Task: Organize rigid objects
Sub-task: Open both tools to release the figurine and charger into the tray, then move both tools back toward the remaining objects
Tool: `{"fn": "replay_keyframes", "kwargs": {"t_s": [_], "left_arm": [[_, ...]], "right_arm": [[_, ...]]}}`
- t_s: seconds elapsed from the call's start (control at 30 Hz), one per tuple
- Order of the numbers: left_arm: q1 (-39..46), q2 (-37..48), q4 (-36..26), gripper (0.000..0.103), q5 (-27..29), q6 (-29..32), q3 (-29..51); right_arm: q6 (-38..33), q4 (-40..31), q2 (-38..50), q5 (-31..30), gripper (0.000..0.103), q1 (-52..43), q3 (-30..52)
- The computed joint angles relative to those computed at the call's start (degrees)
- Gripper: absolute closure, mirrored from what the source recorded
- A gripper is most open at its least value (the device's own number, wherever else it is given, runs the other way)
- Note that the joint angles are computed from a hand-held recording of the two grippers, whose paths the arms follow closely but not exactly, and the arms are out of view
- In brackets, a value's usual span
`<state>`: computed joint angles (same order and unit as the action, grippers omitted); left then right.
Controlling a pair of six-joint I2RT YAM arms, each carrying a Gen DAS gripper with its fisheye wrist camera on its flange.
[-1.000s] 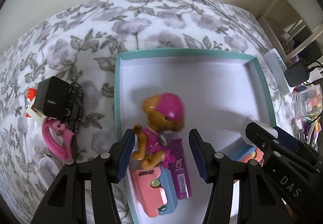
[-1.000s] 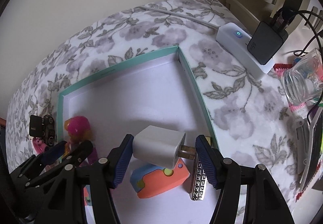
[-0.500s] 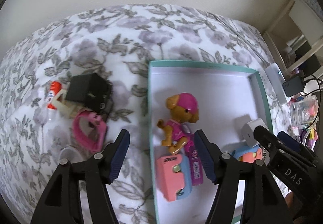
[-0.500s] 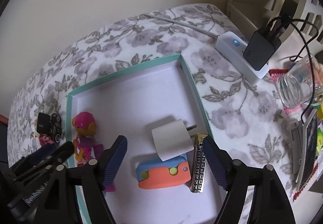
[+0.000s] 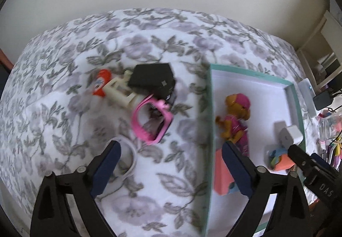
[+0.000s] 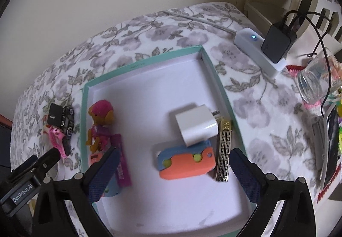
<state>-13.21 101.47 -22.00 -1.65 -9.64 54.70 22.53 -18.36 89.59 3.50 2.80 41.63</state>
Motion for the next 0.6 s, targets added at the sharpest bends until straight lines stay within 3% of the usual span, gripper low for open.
{"fn": "replay_keyframes", "kwargs": {"t_s": [0.37,0.6], "left_arm": [[7.88,-4.3,4.45,0.003,3.24,1.97,-7.47],[17.32,-4.74,2.78,0.003,6.05,3.98,-6.32]], "right_arm": [[2.45,-1.51,-2.51,5.14,0.0,7.62,0.23],[3.88,1.83,3.83,3.63,0.0,17.14,3.65]]}}
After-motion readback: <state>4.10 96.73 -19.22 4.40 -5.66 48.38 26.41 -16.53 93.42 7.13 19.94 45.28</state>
